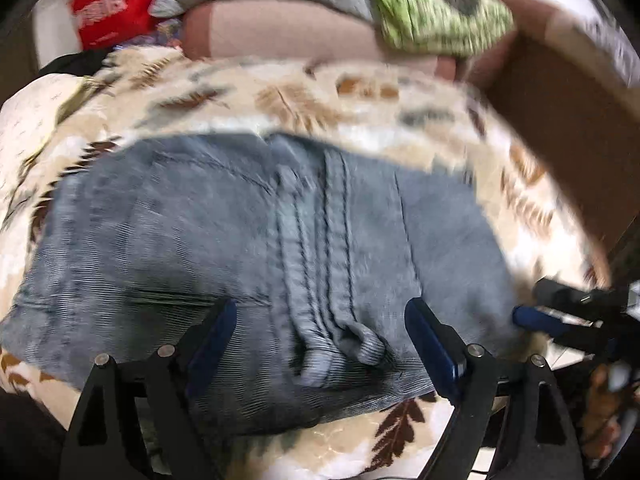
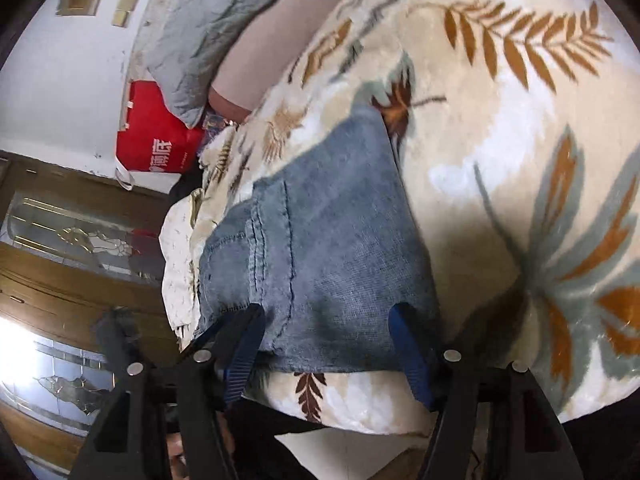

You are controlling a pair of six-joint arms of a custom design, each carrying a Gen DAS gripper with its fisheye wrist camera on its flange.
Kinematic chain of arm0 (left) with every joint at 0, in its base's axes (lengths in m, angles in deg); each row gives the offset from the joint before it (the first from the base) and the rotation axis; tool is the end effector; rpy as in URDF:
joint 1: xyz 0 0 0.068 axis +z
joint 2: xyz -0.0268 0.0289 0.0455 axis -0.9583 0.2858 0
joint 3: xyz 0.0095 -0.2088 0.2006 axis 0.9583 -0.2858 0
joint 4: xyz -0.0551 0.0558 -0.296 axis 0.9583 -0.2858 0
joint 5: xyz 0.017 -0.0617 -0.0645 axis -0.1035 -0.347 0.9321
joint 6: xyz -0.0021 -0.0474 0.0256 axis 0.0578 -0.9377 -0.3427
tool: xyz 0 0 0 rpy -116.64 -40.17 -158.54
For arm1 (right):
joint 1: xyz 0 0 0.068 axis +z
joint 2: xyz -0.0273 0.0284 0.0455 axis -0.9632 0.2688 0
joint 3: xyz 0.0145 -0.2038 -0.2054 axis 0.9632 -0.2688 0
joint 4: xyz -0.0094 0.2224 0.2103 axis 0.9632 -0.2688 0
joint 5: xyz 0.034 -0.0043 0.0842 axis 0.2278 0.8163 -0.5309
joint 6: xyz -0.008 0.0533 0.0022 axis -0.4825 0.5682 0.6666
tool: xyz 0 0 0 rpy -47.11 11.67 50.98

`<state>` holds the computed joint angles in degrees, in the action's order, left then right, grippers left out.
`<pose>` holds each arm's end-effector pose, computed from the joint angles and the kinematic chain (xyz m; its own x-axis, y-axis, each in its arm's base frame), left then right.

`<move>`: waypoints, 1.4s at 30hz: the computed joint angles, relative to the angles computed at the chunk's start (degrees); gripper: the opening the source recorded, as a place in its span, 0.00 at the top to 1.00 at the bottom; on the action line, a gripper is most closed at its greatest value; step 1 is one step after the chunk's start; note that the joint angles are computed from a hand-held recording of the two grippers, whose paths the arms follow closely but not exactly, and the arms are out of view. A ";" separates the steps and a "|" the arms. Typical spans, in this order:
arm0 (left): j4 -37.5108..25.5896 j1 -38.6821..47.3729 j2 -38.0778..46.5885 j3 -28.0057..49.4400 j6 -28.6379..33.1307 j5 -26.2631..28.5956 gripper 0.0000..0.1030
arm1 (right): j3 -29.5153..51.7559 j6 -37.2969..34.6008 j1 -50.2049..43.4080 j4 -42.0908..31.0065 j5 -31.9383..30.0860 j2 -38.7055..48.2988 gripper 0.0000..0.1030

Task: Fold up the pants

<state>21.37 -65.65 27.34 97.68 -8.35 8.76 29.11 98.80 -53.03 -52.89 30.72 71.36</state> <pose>0.2691 0.0199 0.2212 -0.7503 0.3602 -0.5544 0.5228 0.8365 -0.1641 0.1370 0.0588 0.1774 -0.6277 0.7493 -0.2108 0.3632 0.5215 0.7721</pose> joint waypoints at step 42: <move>-12.66 27.94 38.23 31.16 -14.53 16.75 0.68 | 45.16 -3.44 6.78 21.00 -12.92 73.75 0.35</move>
